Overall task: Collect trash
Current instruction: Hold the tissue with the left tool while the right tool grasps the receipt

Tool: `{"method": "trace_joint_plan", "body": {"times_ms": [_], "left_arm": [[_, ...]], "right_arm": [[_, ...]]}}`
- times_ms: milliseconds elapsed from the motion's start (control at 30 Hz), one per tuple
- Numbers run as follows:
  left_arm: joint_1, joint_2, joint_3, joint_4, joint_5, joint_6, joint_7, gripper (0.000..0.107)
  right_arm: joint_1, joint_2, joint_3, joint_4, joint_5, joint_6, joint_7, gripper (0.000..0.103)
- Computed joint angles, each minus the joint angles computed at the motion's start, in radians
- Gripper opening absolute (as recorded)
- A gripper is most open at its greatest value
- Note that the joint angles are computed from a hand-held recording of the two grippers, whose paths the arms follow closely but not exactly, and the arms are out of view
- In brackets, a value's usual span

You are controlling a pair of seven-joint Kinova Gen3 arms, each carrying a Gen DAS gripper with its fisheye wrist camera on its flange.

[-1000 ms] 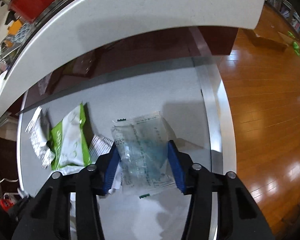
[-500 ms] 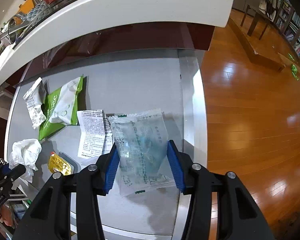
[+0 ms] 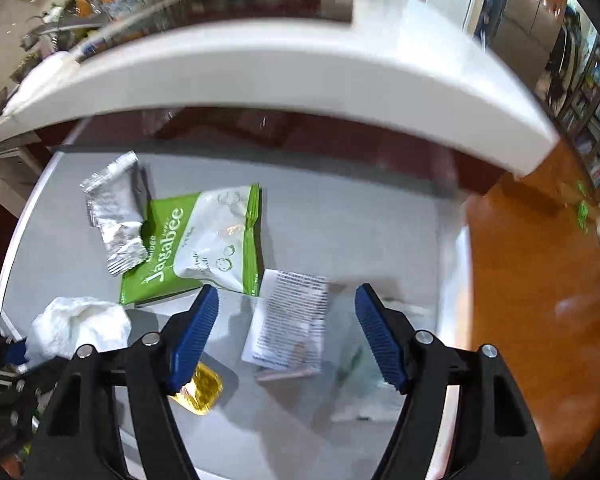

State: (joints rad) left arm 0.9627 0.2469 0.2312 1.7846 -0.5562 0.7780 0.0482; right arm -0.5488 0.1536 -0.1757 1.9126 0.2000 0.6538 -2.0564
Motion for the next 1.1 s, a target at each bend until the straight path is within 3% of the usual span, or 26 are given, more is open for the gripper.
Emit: {"method": "trace_joint_plan", "body": {"times_ms": [67, 167, 333, 433, 900, 1100], "left_arm": [[-0.003, -0.005, -0.003, 0.011, 0.0, -0.009, 0.006, 0.031], [-0.006, -0.018, -0.003, 0.029, -0.005, -0.025, 0.022, 0.031], [-0.016, -0.019, 0.004, 0.036, -0.004, -0.028, 0.018, 0.031], [-0.018, -0.018, 0.002, 0.039, -0.007, -0.033, 0.023, 0.031], [-0.007, -0.077, 0.033, 0.046, -0.05, 0.031, 0.083, 0.031], [-0.003, -0.113, 0.073, 0.032, -0.101, 0.093, 0.124, 0.031]], "right_arm": [[-0.034, 0.03, 0.039, -0.023, 0.024, 0.031, -0.01, 0.065], [-0.02, 0.062, 0.018, -0.04, 0.054, 0.045, -0.03, 0.065], [0.01, 0.093, 0.021, -0.052, -0.007, 0.028, 0.027, 0.065], [0.007, 0.095, 0.022, -0.058, -0.011, 0.017, 0.047, 0.042], [0.109, -0.095, -0.012, 0.014, -0.225, 0.002, 0.227, 0.04], [0.077, -0.172, -0.043, 0.032, -0.242, -0.032, 0.211, 0.04]]}}
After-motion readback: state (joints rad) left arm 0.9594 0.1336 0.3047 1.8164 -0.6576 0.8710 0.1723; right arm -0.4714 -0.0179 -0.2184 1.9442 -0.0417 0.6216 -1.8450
